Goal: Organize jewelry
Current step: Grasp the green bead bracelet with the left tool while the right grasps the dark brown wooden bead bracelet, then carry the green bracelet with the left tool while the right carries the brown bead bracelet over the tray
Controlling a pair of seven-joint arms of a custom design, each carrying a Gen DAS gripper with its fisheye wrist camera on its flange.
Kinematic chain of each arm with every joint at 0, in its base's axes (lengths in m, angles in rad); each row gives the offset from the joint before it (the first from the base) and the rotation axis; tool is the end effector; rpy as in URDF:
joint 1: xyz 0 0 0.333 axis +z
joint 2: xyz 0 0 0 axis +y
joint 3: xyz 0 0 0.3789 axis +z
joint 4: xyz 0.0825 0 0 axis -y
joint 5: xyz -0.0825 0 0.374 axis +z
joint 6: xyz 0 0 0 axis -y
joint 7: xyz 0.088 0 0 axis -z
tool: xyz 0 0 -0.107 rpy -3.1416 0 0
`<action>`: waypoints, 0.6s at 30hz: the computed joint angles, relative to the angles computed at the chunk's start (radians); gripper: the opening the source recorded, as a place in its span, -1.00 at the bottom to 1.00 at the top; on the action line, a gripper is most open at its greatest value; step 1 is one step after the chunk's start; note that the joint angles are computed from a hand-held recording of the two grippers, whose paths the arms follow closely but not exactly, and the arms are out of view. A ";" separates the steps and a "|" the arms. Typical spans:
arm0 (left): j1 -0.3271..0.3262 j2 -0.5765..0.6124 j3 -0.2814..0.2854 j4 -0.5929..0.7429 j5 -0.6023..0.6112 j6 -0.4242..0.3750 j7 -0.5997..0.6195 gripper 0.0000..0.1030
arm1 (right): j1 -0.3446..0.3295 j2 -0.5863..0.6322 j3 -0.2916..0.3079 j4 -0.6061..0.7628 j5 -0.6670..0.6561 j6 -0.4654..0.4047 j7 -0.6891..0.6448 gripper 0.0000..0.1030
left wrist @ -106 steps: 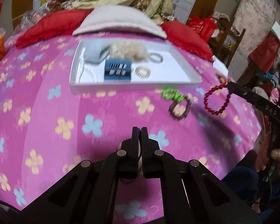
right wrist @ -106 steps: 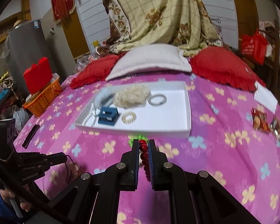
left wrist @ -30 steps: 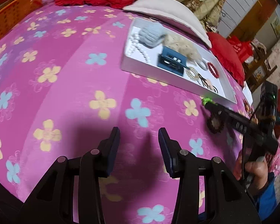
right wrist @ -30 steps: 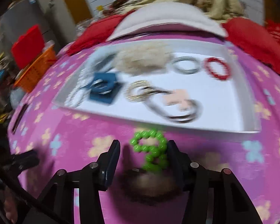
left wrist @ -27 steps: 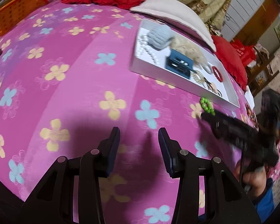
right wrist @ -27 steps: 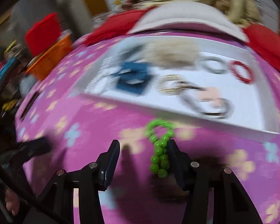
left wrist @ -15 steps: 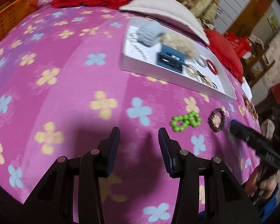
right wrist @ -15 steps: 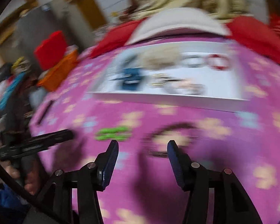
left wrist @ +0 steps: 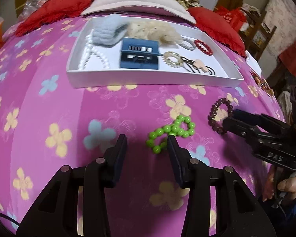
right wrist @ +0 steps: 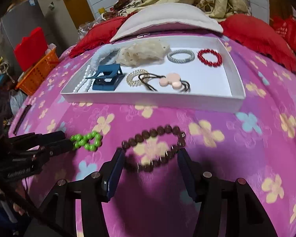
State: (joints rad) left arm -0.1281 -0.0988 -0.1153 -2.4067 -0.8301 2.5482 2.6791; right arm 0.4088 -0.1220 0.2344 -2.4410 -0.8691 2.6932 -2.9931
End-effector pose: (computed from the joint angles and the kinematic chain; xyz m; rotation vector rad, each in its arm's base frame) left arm 0.4730 -0.1085 0.4415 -1.2518 2.7112 -0.8749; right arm 0.3672 0.3097 0.4468 -1.4912 2.1167 -0.4878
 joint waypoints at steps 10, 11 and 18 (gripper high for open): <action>-0.070 -0.022 -0.023 -0.058 -0.067 0.124 0.147 -0.67 | 0.018 0.053 -0.025 0.059 -0.059 -0.030 0.033 -0.34; -0.069 -0.024 -0.016 -0.055 -0.070 0.100 0.144 -0.67 | 0.014 0.050 -0.033 0.050 -0.073 0.007 0.054 -0.45; -0.045 -0.050 0.012 -0.042 -0.081 0.006 0.106 -0.67 | 0.000 0.020 -0.022 0.018 -0.177 0.066 0.217 -0.80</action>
